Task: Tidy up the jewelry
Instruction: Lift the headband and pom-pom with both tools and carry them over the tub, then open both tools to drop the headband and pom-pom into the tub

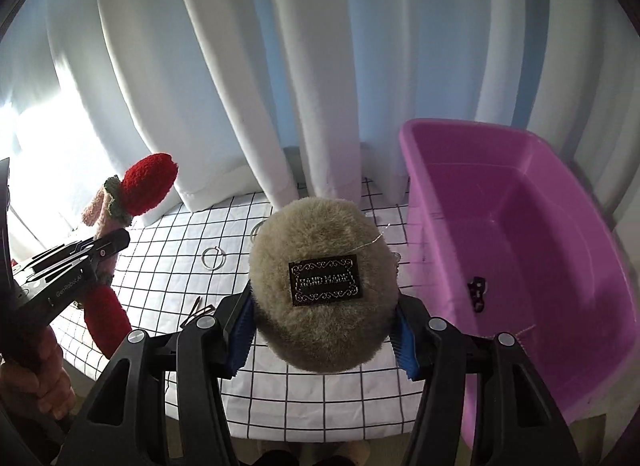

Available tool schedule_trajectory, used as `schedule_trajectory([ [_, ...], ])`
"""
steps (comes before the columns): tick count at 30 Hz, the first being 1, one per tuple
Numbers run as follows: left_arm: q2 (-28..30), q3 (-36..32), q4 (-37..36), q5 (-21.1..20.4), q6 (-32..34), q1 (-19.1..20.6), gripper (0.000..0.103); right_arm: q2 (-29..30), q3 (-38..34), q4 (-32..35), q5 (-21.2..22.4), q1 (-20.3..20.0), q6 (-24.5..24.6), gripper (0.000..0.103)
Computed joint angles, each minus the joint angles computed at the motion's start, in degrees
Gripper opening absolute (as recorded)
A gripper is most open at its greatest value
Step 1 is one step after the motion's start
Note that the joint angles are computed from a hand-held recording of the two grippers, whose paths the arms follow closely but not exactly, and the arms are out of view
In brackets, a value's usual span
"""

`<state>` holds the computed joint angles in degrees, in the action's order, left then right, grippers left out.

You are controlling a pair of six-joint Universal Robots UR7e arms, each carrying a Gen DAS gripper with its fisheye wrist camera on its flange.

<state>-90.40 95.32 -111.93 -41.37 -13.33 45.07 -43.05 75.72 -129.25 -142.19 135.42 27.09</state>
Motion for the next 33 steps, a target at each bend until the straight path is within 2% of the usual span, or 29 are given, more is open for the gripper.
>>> schedule_trajectory([
  [13,9.95,-2.23,-6.87,-9.06,5.05,-6.32,0.01,-14.85,11.93,3.87,-8.73,-0.55,9.29,0.055],
  [18,14.75,-3.63,-8.67,-12.37,6.37,-7.71,0.01,-19.85,15.54,5.82,-10.23,-2.03,12.69,0.055],
  [25,21.99,-6.63,-9.49,-15.08,7.29,-8.72,0.01,-22.96,18.44,3.53,-9.26,-4.95,10.9,0.055],
  [33,28.93,-10.38,-8.64,-15.0,7.71,-8.33,0.011,-23.68,19.58,1.37,-5.71,-8.57,7.91,0.055],
])
